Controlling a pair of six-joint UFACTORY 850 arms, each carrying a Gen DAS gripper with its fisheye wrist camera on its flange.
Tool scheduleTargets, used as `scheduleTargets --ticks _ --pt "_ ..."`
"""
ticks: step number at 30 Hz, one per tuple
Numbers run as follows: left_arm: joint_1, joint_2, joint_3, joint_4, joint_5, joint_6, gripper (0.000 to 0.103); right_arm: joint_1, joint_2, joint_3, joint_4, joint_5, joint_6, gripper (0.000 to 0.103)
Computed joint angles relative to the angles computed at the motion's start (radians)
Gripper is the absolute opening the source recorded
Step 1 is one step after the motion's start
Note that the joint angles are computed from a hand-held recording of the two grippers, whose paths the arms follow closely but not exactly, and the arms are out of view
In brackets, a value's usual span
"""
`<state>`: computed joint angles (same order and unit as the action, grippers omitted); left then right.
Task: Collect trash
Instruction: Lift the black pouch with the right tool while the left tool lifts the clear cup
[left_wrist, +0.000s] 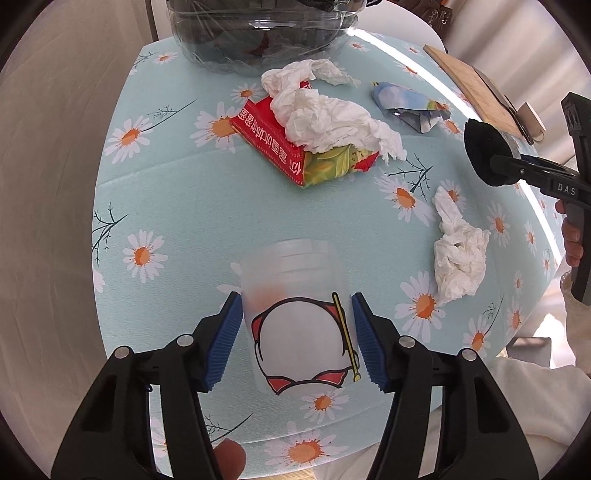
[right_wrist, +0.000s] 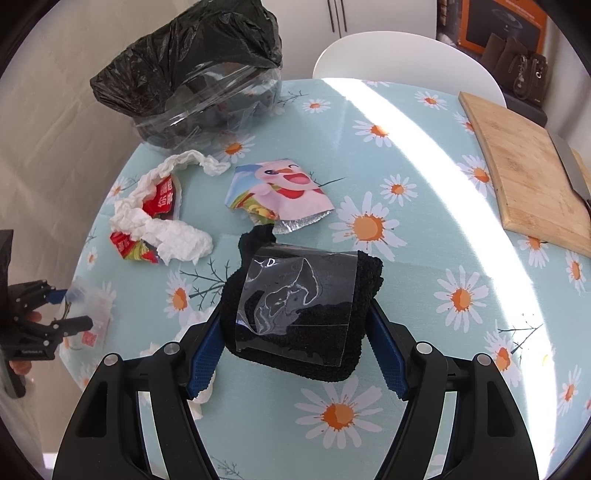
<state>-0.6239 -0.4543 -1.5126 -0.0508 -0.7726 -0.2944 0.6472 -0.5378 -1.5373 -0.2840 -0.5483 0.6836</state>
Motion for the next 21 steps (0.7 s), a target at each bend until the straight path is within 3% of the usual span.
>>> scheduleTargets --ticks 8,21 --pt "0.008 -0.036 -0.071 0.068 -0.086 -0.013 0.060 -0.014 0.020 0.013 -0.023 0.001 0.028 0.068" --pt "0.029 -0.101 -0.260 0.200 -0.159 0.008 0.060 -0.024 0.035 -0.030 -0.159 -0.029 0.079 0.068"
